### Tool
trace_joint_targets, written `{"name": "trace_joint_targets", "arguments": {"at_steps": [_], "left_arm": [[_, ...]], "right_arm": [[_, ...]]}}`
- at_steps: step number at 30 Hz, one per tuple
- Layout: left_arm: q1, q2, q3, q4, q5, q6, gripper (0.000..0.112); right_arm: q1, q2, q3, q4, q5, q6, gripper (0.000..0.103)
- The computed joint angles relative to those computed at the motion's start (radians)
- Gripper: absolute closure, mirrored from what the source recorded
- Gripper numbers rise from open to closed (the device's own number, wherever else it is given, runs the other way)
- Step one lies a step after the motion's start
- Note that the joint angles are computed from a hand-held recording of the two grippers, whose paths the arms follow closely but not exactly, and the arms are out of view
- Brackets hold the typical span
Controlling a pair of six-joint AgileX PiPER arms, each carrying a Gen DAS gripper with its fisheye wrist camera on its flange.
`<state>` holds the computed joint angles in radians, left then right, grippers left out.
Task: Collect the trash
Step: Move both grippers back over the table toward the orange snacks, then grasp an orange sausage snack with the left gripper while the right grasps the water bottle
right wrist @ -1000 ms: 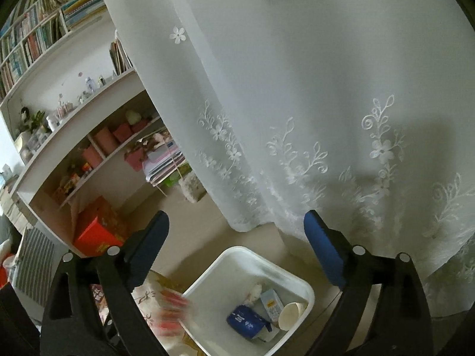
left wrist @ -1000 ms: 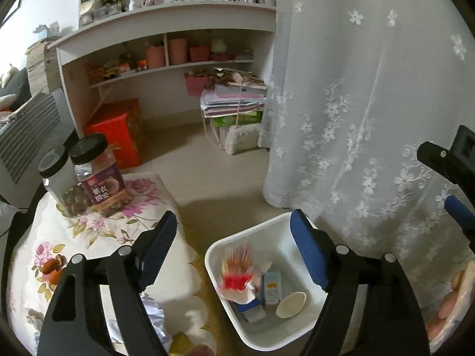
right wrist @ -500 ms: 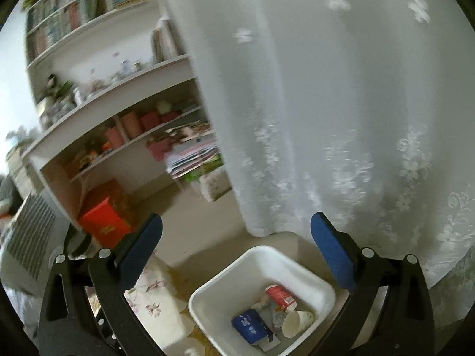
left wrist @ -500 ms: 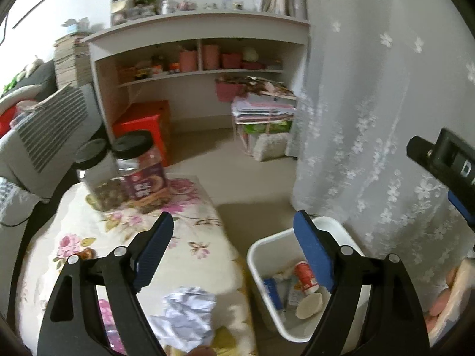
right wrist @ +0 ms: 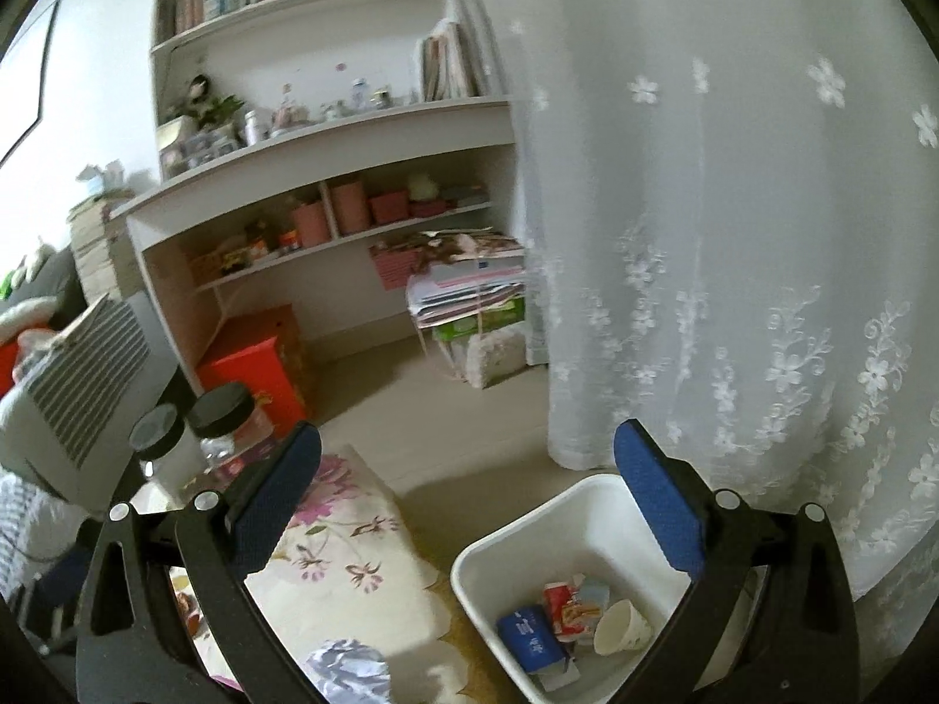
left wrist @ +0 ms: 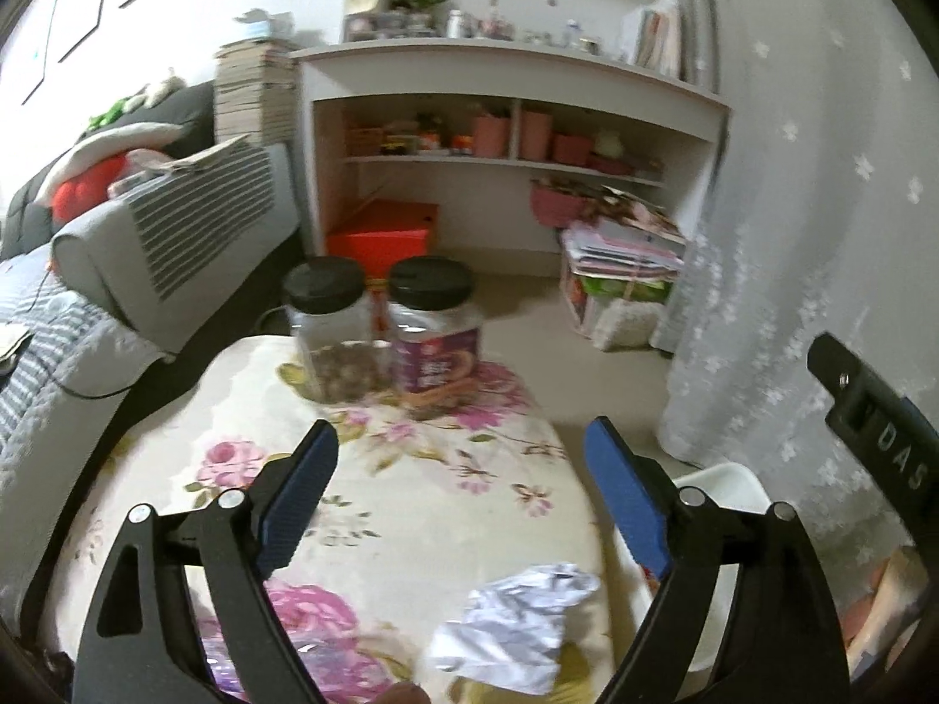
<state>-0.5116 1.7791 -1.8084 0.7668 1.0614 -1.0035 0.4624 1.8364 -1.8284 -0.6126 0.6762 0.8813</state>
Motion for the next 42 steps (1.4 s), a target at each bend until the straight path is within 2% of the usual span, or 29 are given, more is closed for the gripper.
{"name": "trace_joint_targets", "arguments": {"at_steps": [9,17,21,29,32,35,37,39,42], "left_arm": [[0.114,-0.143,0.206,-0.008,-0.055,-0.048,0.027],[0.248,-0.220,0.355,-0.065,-0.120,-0.030,0.027],[0.336,-0.231,0.397,-0.121,-0.154,0.031,0.027],[0.532,-0.139,0.380,-0.248,-0.202,0.286,0.027],[0.610,-0.065,0.322,-0.357,-0.199,0.480,0.027],[0.700,0.039,0.217,-0.556,-0.149,0.738,0.027],[0.731,0.109,0.143,-0.626,-0.098,0.857,0.033],[0.740,0.168,0.078,-0.672,-0.048,0.938,0.034],[0.730,0.226,0.026,-0.671,-0.014,1.003,0.038]], "right_arm": [[0.133,0.073,-0.057,-0.073,0.064,0.004,0.007],[0.233,0.173,-0.157,-0.046,0.137,-0.088,0.007],[0.267,0.236,-0.241,-0.013,0.181,-0.144,0.007],[0.315,0.352,-0.401,0.032,0.278,-0.245,0.007],[0.319,0.388,-0.445,0.056,0.305,-0.294,0.007],[0.317,0.422,-0.498,0.100,0.339,-0.347,0.007],[0.312,0.441,-0.535,0.142,0.357,-0.379,0.007],[0.310,0.461,-0.575,0.174,0.375,-0.407,0.007],[0.307,0.514,-0.671,0.230,0.430,-0.464,0.007]]}}
